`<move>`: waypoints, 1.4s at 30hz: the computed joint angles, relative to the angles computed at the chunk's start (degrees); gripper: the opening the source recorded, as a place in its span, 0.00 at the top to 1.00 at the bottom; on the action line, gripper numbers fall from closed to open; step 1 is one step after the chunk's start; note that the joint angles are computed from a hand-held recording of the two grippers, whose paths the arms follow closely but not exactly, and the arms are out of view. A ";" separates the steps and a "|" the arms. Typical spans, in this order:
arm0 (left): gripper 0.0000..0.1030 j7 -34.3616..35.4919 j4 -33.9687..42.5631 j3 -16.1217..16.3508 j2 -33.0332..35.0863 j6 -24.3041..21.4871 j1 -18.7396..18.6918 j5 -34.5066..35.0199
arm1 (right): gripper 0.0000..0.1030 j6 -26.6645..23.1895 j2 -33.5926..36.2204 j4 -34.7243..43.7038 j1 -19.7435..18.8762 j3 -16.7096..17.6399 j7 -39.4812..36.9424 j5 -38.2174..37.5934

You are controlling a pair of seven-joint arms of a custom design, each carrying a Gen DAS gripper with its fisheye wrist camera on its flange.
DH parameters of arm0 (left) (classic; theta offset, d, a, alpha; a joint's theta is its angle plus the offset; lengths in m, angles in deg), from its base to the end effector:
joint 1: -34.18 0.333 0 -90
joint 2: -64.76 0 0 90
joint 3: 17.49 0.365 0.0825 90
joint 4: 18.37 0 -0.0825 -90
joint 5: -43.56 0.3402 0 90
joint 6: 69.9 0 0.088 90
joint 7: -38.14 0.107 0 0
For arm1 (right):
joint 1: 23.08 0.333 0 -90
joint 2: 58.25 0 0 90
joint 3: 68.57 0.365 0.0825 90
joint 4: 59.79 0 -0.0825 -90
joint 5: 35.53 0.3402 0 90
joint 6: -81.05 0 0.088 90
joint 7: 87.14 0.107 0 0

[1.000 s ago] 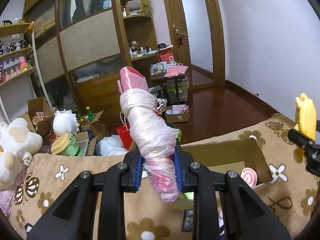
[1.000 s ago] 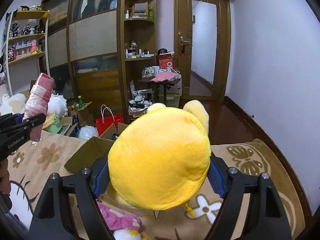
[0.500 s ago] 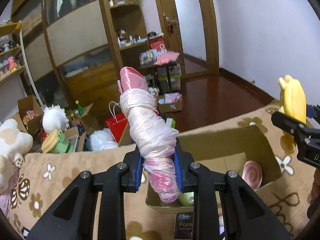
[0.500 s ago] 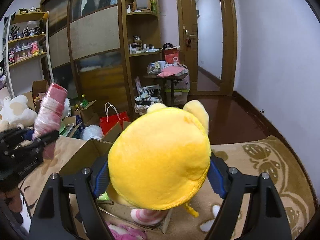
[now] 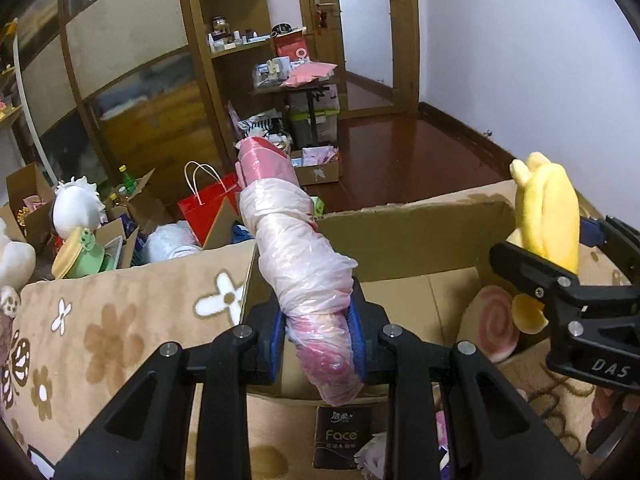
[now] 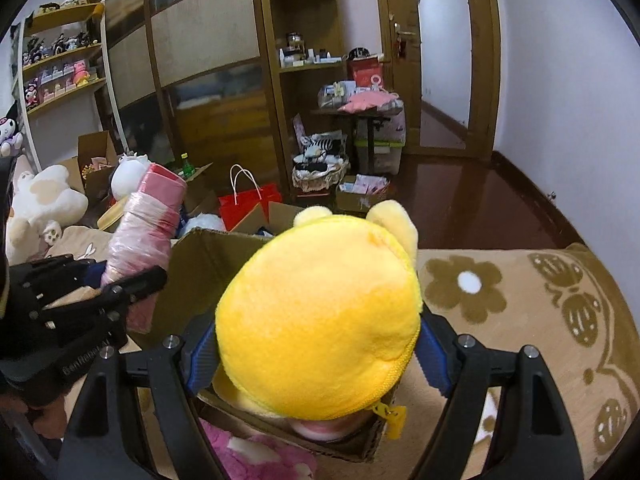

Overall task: Organize soft objects
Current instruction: 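Carry the pink roll into the box with the left tool while the right tool drops the yellow plush in, then withdraw both open tools from the box toward the plush dolls and Face pack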

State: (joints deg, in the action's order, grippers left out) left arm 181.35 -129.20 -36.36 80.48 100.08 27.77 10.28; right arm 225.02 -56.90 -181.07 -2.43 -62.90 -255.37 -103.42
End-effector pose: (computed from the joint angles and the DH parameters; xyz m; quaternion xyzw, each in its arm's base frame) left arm 0.5938 -0.2143 0.5044 -0.3499 0.8478 -0.3429 0.2031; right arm 0.4810 0.2460 0.5101 -0.4830 0.7607 -0.3330 0.2780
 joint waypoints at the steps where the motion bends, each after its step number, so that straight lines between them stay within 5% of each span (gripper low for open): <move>1: 0.73 -0.36 -0.18 0.38 0.07 0.16 -0.34 0.50 | 0.16 0.32 0.05 -0.09 -0.08 -0.07 0.04 0.28; 11: 0.67 -8.63 1.38 3.94 0.49 -5.69 -1.82 5.80 | 0.13 3.75 -0.79 -1.51 -0.91 -0.36 3.61 -0.52; 18: 0.50 -2.91 -0.11 0.58 -1.05 -3.10 0.94 0.65 | 0.01 3.04 -1.92 -1.59 -0.79 0.34 4.80 -1.52; 30: 0.19 4.49 -3.60 1.42 -5.75 -2.54 0.48 -3.39 | 0.00 0.93 -5.99 -3.53 -1.19 1.86 7.71 -0.29; 42: 0.10 3.29 -8.84 5.41 -10.68 -3.91 -1.54 -1.16 | 0.00 -0.61 -9.22 -6.26 -0.46 4.16 7.64 3.29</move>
